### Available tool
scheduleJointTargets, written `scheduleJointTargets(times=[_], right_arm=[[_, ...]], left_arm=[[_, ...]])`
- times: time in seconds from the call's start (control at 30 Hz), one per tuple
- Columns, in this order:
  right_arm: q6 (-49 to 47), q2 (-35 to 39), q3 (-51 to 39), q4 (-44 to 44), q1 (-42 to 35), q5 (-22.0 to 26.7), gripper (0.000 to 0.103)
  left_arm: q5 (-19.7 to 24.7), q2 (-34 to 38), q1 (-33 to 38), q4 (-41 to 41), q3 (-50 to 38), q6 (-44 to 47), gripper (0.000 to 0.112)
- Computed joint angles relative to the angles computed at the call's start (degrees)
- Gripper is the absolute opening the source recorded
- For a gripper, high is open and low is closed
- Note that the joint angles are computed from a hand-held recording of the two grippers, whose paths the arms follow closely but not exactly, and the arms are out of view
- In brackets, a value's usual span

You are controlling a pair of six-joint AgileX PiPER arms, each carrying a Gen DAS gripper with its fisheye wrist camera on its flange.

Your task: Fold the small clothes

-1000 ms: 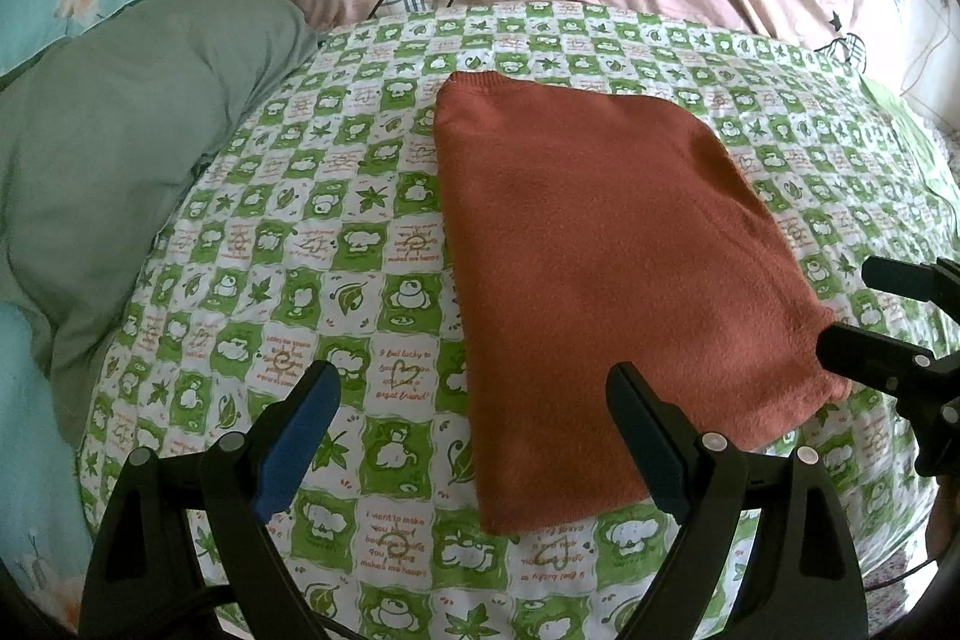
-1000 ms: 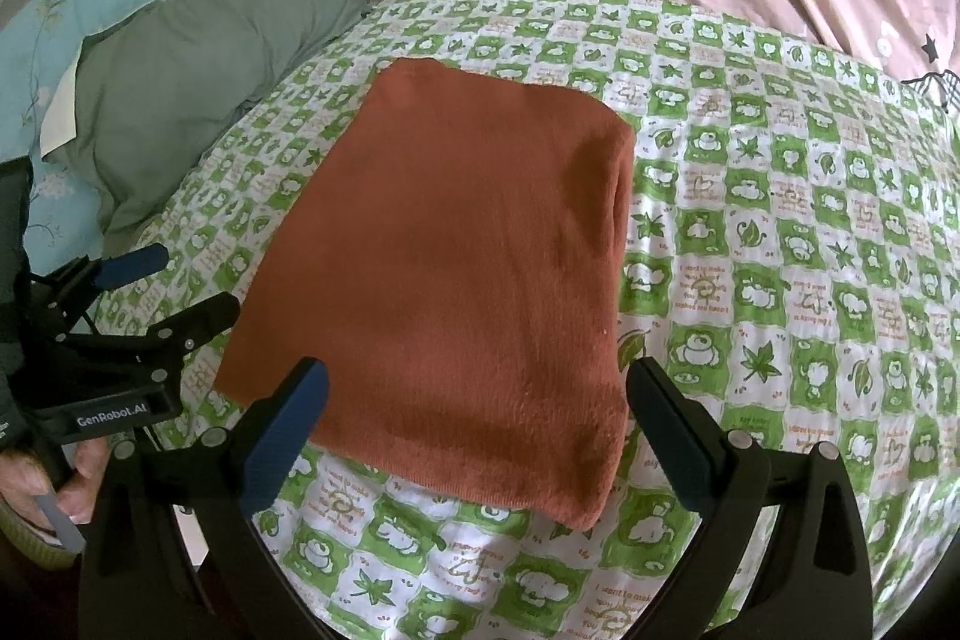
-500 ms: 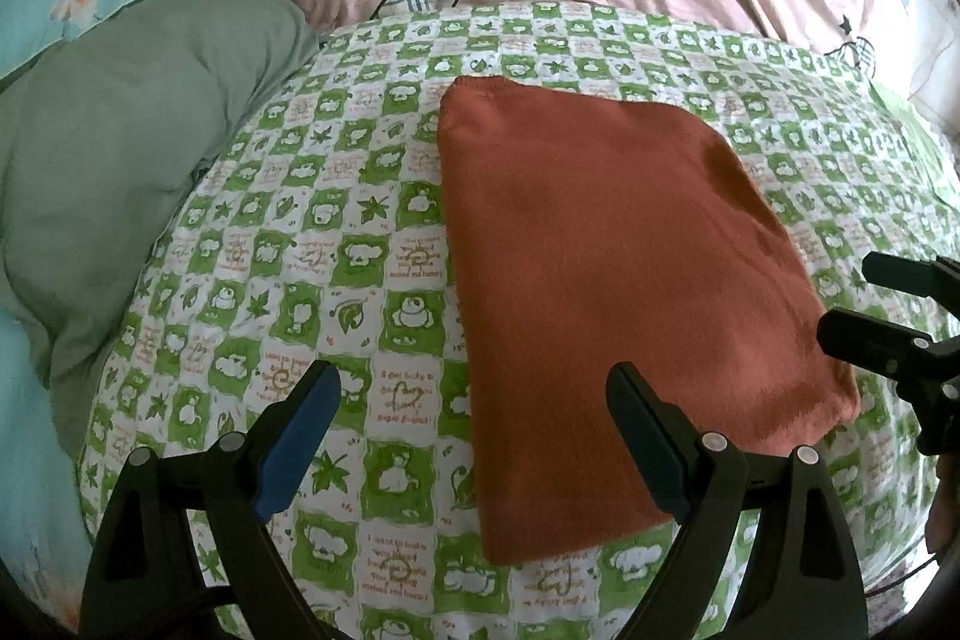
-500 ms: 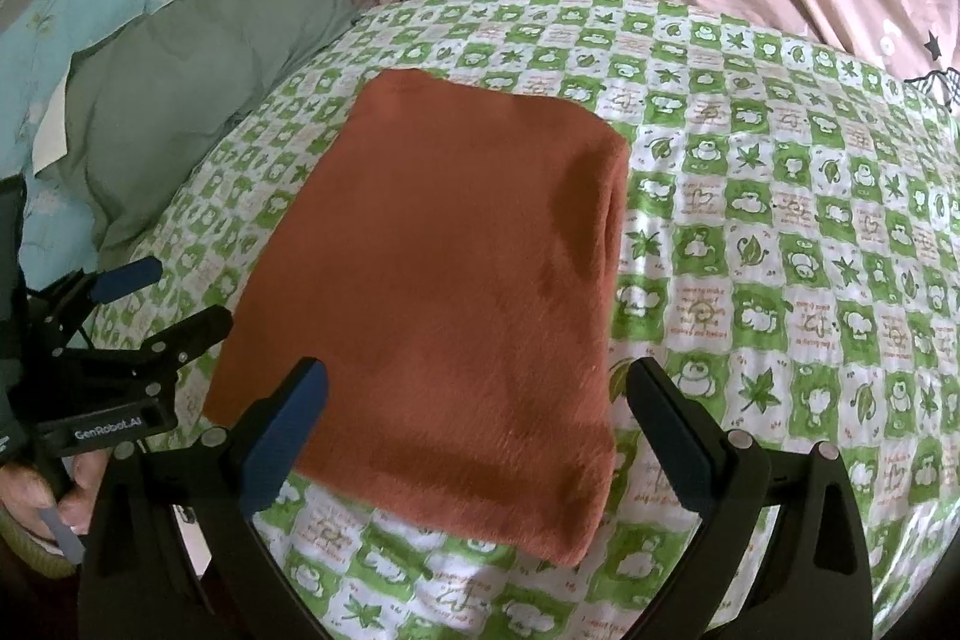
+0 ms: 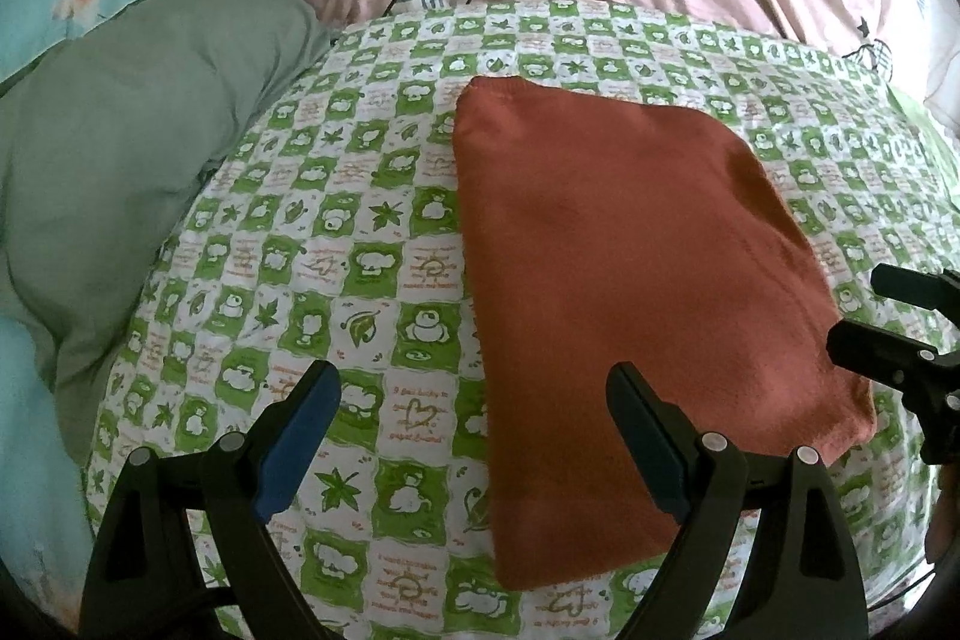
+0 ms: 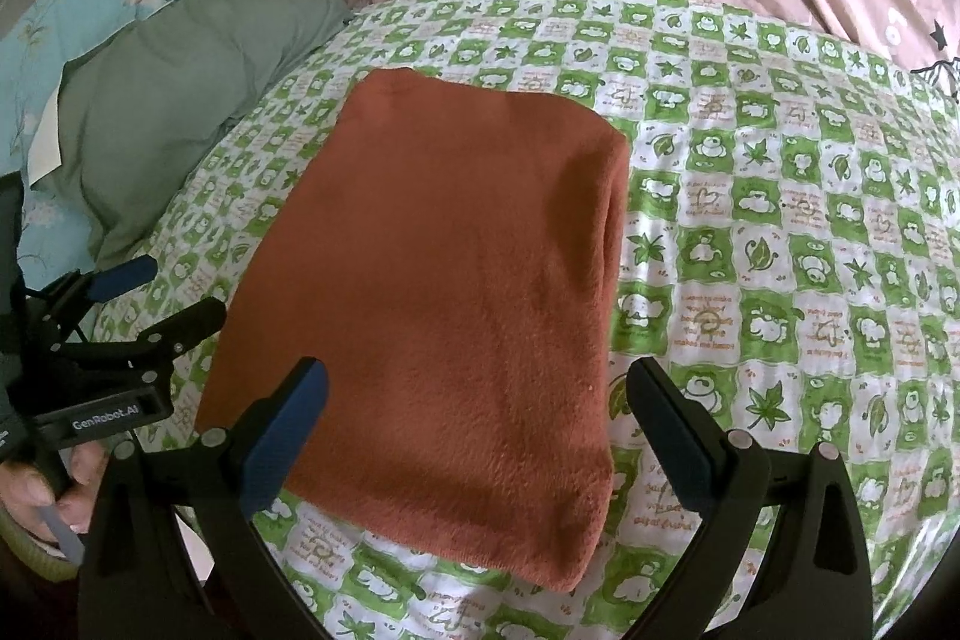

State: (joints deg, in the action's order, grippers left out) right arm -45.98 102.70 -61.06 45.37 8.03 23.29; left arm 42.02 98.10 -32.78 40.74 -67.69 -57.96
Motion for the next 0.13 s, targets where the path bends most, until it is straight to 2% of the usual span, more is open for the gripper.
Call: scheduleJointTargets(times=[0.13], right_arm=[[-0.70,1.12,-0.25,1.23,-0.05,-0.40,0.100]], left_arm=[[0.41,-0.11,-0.22,0.70,0.38,-0.81,0.091]])
